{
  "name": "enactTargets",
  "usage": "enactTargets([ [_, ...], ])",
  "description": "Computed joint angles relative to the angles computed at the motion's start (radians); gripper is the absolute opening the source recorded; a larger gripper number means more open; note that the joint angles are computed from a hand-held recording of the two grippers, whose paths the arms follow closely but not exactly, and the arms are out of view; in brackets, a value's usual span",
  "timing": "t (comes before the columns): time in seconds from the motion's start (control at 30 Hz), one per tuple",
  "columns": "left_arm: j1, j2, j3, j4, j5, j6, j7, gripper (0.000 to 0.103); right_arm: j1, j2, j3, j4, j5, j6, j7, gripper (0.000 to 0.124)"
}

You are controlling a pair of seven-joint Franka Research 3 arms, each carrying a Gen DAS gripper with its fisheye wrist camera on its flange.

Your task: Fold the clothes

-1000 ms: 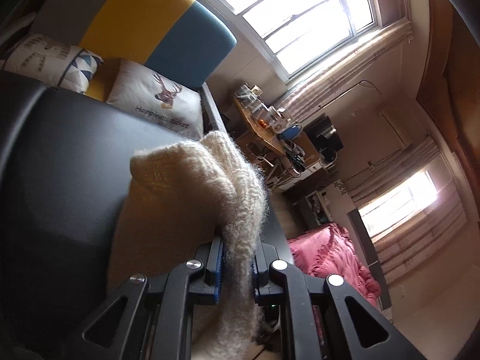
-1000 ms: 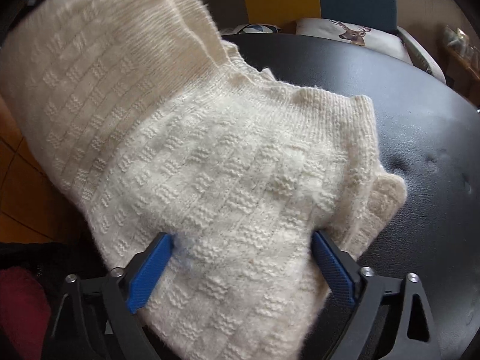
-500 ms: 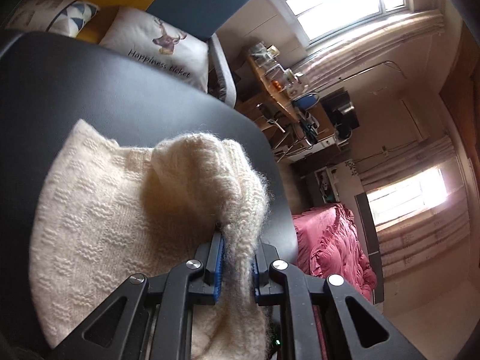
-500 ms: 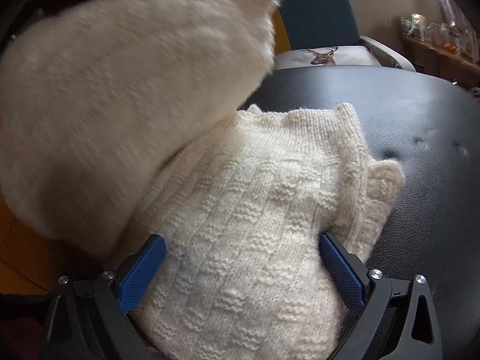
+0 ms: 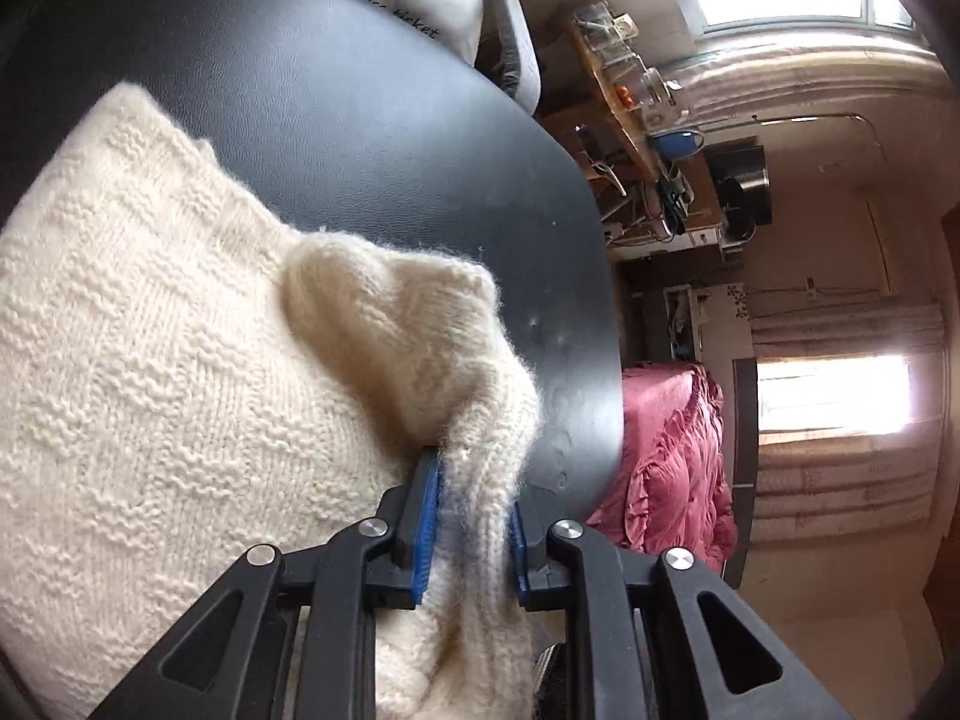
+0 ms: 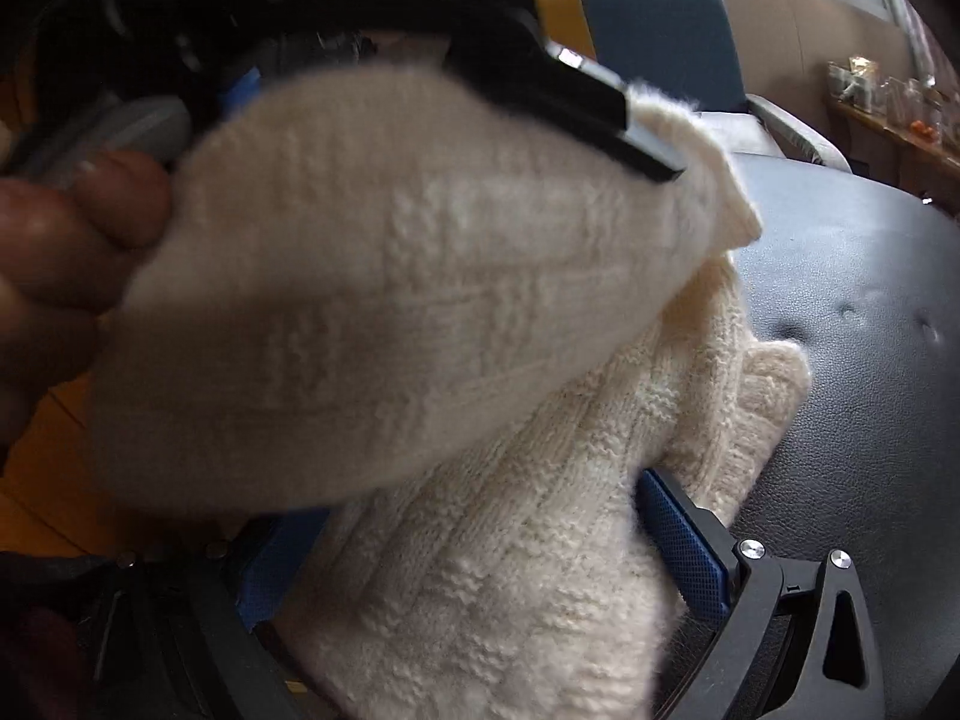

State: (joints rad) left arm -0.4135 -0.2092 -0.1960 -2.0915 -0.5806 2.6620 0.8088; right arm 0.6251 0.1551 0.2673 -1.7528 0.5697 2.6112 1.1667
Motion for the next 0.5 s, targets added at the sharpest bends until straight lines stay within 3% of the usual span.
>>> enactTargets([
  [0.13,-0.056,-0.049,0.030,0.002,-0.141,0.035,0.124,0.021,-0.027,-0.078,-0.001,-0.070,0.118,-0.005,-0.057,0.103],
  [0.27,-0.099,-0.119,0.047,-0.003,-0.217,0.100,0.260,0.021,-0.034,-0.151,-0.026,-0.147,0.131,-0.036,-0.019,0.103],
  [0.37,-0.030,-0.237,0.006,-0.097,-0.045,0.119,0.179,0.024,-0.033,-0.206,-0.038,-0.209,0.141,-0.035,0.014,0.103],
  [0.43,0.117,-0.334,-0.085,-0.158,0.192,0.026,0.019,0.027,-0.029,-0.253,-0.043,-0.251,0.159,-0.022,0.025,0.103],
  [0.5,0.189,-0.417,-0.128,-0.208,0.353,-0.132,-0.054,0.027,-0.018,-0.284,-0.048,-0.261,0.181,-0.019,0.026,0.103],
])
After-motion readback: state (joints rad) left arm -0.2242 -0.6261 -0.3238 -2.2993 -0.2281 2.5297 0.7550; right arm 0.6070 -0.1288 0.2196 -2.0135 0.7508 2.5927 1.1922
